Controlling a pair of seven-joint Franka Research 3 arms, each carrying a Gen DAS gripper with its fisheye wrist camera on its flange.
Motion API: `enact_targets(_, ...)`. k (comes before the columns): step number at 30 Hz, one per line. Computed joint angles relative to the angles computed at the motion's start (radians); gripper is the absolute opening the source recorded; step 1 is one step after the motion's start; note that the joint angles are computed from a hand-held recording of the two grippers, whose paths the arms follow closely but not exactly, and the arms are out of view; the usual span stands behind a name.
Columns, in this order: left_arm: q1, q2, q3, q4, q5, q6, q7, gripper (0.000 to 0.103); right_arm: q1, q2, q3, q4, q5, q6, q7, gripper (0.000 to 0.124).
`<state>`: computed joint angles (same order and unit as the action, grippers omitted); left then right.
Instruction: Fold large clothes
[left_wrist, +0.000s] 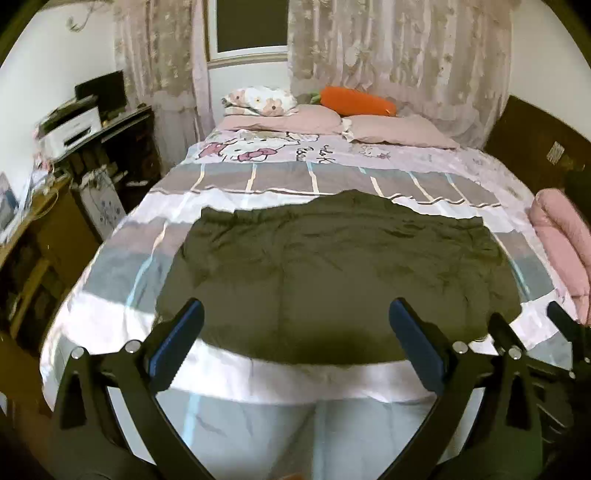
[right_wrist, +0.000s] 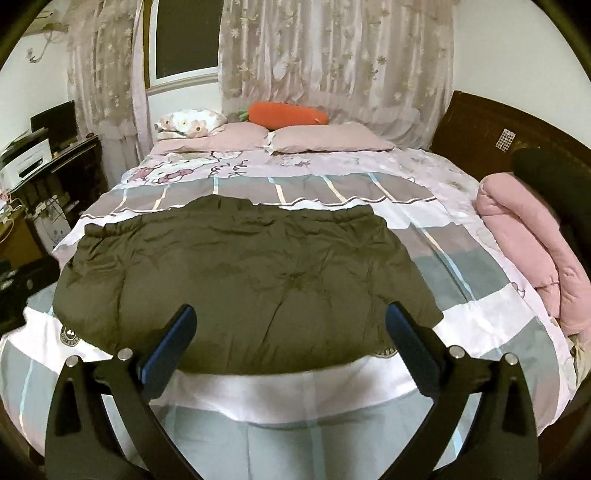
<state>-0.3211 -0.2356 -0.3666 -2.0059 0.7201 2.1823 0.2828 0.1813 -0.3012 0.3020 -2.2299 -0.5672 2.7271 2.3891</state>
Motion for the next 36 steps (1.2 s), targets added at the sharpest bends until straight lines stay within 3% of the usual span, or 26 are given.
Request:
enact_targets(14, -0.021, -0.005, -0.031, -0.003, 0.068, -0.091, -0.094, 0.101, -0.006, -0.019, 0.037, 0.009, -0.100, -0.027, 0.068, 0.102)
enact_targets(36, -0.028, -0.009, -0.018, -0.016, 0.055, -0.075, -0.078, 0.101, 0.026, -0.002, 0.020, 0.021, -0.138, -0.065, 0.098, 0.102)
